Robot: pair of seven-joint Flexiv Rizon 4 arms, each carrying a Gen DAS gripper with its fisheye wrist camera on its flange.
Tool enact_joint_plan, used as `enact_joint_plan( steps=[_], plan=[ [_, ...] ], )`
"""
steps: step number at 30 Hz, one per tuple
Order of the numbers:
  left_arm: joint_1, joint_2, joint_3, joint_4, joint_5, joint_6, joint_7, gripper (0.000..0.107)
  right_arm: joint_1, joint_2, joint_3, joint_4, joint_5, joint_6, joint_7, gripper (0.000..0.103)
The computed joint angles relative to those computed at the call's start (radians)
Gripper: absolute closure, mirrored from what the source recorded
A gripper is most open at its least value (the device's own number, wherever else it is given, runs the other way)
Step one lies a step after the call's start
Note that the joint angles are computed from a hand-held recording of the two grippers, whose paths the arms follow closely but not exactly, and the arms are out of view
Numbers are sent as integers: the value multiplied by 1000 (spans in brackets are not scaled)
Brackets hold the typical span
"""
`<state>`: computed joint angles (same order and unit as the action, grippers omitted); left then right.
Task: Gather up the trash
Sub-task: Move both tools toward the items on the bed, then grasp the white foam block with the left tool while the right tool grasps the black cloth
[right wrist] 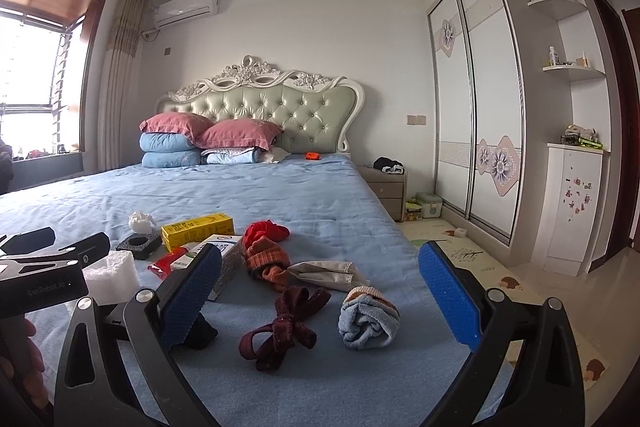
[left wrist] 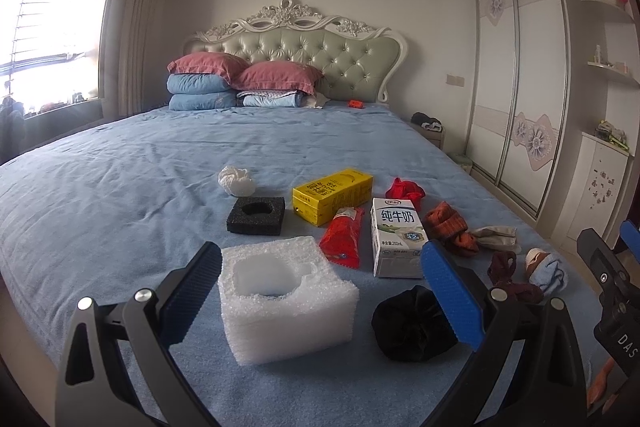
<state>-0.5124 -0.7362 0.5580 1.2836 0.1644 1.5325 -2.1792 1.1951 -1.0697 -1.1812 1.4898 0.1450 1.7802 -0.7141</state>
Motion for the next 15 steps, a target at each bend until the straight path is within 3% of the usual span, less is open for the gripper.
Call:
enact_joint_plan(
  steps=[15],
  plan=[
    [5,2,0,11,2,1,-2,7,-15,15,33,-18,-18,-6,-9,8]
  ],
)
